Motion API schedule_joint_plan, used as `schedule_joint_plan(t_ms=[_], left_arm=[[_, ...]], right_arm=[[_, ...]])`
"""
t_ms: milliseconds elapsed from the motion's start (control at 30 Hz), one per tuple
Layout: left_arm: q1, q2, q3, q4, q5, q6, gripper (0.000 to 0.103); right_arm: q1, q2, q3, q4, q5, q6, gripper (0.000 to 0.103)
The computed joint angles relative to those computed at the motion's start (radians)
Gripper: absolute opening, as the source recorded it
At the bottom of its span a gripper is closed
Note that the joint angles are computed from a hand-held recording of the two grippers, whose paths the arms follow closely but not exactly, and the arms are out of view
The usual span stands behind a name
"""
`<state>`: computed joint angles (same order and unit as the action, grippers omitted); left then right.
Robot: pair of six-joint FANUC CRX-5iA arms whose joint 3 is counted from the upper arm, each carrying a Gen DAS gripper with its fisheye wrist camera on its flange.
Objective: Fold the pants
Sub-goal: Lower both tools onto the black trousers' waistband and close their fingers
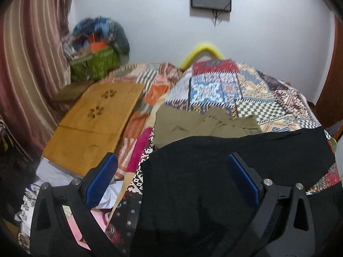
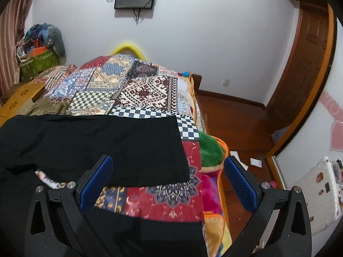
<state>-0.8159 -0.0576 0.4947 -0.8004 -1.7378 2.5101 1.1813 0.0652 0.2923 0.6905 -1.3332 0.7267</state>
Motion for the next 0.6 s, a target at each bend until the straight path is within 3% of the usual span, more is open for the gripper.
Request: schedule_joint_plan(t_ms=[33,167,233,333,600], left_arm=[[0.035,0.000,-0.014,0.023,0.006,-0.014,0.103],[0.148,-0.007,-0.066,0.126,0.051,-0.067,0.084],[0.200,-0.013,-0.091,0.173,0.063,-0.069,0.083],[0.290,-0.019,-0.127,0.266,0.093,-0.077,0.069],[0.510,-0.047,-0.236,0.546,0.217,-0.142,0.069]], right_arm=[[-0.011,0.004,0.002,-0.012,0.006,0.007,0.103],[-0.068,0.046,0.037,-0.066,0.041,0.053,0.102],[-0.093,0.071,0.061,-0.086,0.047,0.082,0.102],[-0.120,0.106,0.094,-0.111,0.045,0.129,0.101],[-0.179,0.207,0.213,-0.202,0.019,0.242,0.098]])
